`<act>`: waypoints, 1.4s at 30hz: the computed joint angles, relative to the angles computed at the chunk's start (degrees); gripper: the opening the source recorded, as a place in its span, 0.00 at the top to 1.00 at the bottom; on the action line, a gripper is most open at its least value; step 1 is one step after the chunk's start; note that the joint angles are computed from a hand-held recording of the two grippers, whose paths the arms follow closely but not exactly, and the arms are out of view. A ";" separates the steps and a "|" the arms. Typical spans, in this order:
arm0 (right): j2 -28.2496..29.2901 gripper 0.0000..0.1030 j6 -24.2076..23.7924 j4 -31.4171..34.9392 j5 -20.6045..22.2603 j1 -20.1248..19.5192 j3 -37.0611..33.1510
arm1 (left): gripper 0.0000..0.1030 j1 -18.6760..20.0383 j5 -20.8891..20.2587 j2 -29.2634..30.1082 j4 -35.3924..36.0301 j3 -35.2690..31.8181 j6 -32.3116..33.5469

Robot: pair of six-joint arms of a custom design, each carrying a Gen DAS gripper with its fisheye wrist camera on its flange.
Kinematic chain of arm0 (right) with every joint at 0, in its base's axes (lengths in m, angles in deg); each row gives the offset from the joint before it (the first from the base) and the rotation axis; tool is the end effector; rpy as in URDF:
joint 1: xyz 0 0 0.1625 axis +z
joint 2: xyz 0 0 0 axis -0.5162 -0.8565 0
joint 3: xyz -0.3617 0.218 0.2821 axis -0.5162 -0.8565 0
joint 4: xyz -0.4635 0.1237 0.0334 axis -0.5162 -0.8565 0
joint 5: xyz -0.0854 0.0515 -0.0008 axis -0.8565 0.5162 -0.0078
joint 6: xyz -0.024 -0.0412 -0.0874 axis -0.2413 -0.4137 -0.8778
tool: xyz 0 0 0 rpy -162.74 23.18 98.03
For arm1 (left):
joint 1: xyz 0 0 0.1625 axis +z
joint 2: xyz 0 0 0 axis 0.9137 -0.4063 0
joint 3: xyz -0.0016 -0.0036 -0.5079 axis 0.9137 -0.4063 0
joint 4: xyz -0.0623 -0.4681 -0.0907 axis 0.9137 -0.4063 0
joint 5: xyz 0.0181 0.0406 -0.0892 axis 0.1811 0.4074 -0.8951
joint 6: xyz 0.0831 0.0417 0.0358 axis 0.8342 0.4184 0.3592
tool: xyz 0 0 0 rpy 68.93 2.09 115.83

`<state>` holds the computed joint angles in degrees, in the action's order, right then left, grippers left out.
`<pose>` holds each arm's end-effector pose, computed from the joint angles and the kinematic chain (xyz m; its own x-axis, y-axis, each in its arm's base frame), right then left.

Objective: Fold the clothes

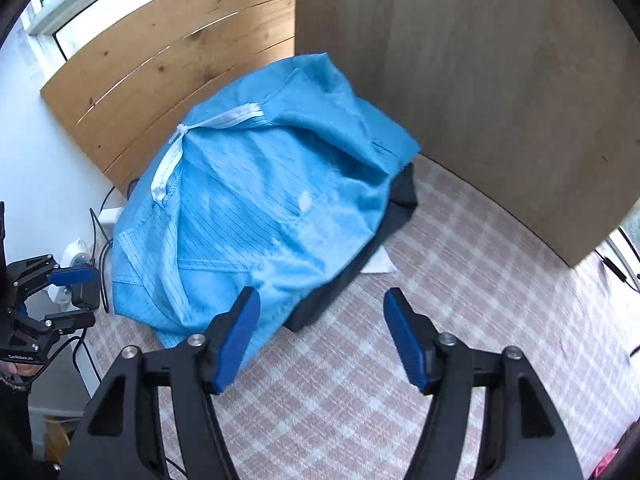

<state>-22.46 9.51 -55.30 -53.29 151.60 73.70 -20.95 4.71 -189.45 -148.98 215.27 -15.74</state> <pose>0.4357 -0.5584 0.1621 -0.4913 -0.7728 0.4018 -0.8058 0.5784 0.1271 -0.1338 -0.4156 0.3208 -0.8816 -0.0026 -0.4721 0.2462 0.8507 -0.4645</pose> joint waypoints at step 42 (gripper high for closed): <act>-41.35 0.37 -9.22 -0.07 3.30 -9.06 27.44 | 0.26 -36.42 -4.19 14.22 37.78 -2.29 -74.07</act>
<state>-63.81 0.30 -55.37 -49.99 142.54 101.14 -57.37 0.51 -175.23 -111.20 212.98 -89.81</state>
